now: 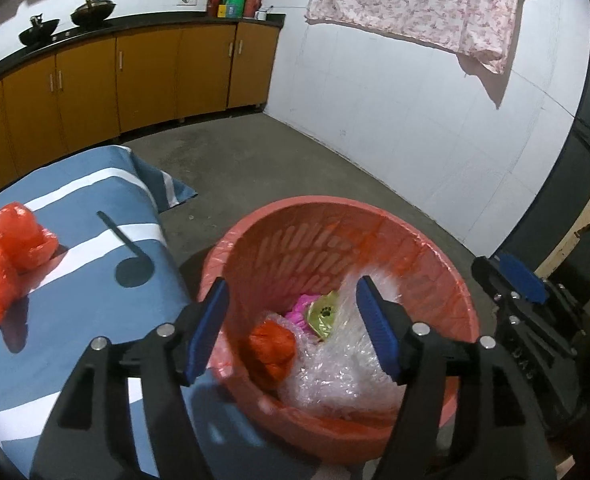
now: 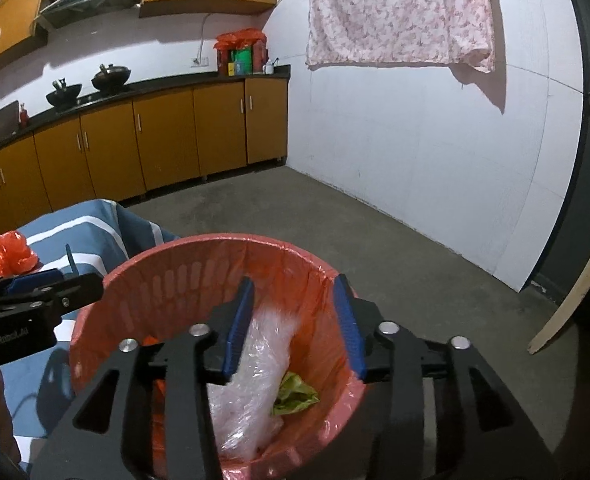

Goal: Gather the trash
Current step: 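Move both tools back over the remaining bags on the table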

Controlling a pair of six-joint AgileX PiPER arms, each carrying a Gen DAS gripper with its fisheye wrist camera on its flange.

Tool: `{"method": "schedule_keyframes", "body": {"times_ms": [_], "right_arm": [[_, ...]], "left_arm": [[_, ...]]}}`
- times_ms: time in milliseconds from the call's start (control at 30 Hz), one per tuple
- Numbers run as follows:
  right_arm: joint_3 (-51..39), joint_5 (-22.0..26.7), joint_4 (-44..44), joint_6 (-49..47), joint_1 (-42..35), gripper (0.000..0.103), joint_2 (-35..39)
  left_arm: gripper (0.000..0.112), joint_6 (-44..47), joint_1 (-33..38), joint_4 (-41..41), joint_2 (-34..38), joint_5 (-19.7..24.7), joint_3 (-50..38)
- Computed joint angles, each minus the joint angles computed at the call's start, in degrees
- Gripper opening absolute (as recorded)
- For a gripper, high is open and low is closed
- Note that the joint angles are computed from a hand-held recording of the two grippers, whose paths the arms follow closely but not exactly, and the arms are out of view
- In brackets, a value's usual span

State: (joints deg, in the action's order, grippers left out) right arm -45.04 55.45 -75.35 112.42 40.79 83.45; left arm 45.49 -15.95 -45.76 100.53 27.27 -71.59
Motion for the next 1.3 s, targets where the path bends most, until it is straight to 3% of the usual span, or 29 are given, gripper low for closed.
{"method": "schedule_keyframes", "body": {"times_ms": [133,367,567,800,933,1100,1300], "right_arm": [[0.49,1.19,-0.27,1.01,0.93,0.056,-1.14],[-1.30,3.05,-0.27,0.52,4.53,0.081,-0.09],[-7.18,-1.00,0.95,-5.14,7.13,0.081,3.40],[-18.57,-5.81,2.83,-9.38,9.69,0.081,10.99],[-29.02,-9.24,6.93,-15.75,10.26,0.081,17.92],[-44.95,-13.28,16.89,-27.00,9.92,0.077,28.40],[-69.97,-10.75,30.66,-45.63,8.02,0.070,44.18]], "left_arm": [[0.076,2.13,2.79,-2.39,-2.38,-0.67,2.89],[0.084,5.47,9.07,-2.46,-7.74,-1.68,8.67],[0.088,13.10,17.88,-5.39,-12.24,-1.76,12.89],[0.088,24.02,34.55,-10.78,-12.49,-0.51,13.71],[0.088,23.85,41.79,-8.34,-8.52,-3.52,10.25],[0.088,23.61,48.51,-8.54,-2.62,-3.23,4.07],[0.088,19.56,50.80,-7.33,2.92,-2.37,-2.33]]}}
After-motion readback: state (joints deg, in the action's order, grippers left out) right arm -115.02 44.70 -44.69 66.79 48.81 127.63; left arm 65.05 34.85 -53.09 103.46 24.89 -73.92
